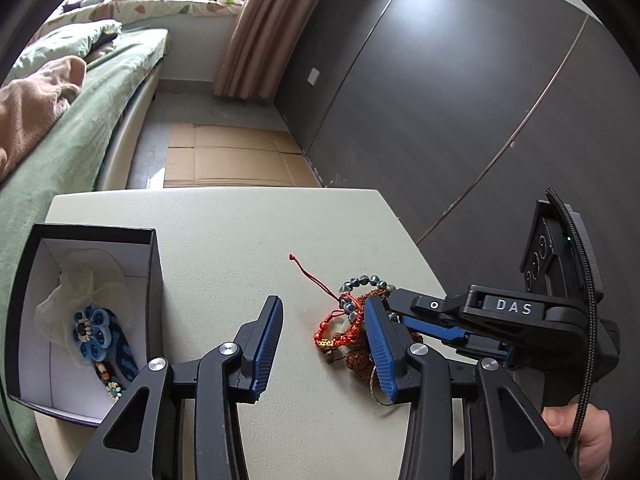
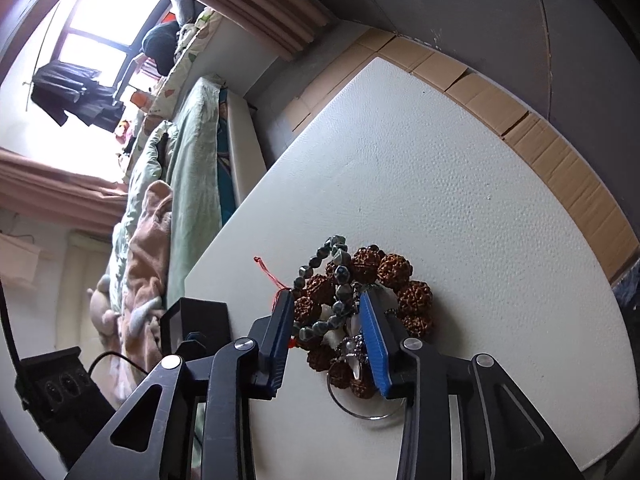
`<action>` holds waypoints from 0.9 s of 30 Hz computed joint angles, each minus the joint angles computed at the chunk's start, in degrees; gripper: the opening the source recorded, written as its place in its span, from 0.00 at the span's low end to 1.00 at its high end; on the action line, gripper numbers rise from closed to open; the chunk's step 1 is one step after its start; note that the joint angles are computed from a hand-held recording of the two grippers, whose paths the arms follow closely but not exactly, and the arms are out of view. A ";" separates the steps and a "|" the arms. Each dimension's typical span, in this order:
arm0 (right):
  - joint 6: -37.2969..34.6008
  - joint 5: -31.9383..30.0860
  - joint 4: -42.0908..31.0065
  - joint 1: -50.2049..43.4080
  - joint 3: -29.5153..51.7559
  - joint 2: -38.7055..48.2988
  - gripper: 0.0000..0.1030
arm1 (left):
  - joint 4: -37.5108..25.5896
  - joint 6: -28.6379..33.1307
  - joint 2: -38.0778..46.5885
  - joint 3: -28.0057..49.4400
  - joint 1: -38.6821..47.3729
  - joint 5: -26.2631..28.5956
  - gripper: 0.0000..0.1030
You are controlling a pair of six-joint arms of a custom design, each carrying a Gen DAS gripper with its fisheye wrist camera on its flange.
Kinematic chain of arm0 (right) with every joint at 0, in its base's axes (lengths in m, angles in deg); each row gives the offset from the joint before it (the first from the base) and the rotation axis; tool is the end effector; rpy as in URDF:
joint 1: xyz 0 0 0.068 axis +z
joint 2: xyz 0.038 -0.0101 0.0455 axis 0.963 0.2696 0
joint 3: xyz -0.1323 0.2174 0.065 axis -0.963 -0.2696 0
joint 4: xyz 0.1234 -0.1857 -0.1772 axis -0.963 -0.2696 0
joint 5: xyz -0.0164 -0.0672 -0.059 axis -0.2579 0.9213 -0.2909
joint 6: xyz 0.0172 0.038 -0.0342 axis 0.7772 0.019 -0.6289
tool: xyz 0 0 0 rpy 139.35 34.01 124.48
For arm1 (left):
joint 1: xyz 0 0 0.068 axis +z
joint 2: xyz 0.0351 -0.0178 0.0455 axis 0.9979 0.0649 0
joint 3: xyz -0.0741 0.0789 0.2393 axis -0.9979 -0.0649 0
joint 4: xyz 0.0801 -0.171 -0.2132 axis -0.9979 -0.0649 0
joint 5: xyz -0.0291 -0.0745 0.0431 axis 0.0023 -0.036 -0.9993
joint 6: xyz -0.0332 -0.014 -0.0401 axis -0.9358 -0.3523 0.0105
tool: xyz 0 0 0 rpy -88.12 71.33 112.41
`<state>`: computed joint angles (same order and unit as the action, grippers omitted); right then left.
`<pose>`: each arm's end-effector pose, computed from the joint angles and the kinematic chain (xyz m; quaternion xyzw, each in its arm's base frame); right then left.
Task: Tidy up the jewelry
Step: 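Grasp the red string bracelet with the left tool while the right tool grasps the grey bead bracelet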
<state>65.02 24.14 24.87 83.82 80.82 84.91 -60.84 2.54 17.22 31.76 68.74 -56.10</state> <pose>0.3200 0.0683 0.0873 0.1845 0.9084 0.3180 0.1990 0.2945 -0.1040 0.1292 0.0530 0.9115 -0.2472 0.3245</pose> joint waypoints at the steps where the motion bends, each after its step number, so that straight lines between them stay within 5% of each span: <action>1: -0.09 0.78 -0.29 0.35 0.54 0.53 0.35 | -0.01 0.03 0.24 0.13 0.04 0.00 0.43; 4: -0.16 0.93 -0.78 0.39 1.79 2.61 0.28 | -0.04 -0.05 1.52 1.15 -0.14 -0.01 0.43; 6: 0.24 -0.05 -0.55 -0.11 2.16 3.86 0.13 | -0.01 -0.09 2.02 1.45 -0.27 0.10 0.43; 27: 3.68 -3.15 6.74 -5.13 -7.82 -11.19 0.11 | -1.01 3.22 8.64 5.19 -5.74 -0.74 0.43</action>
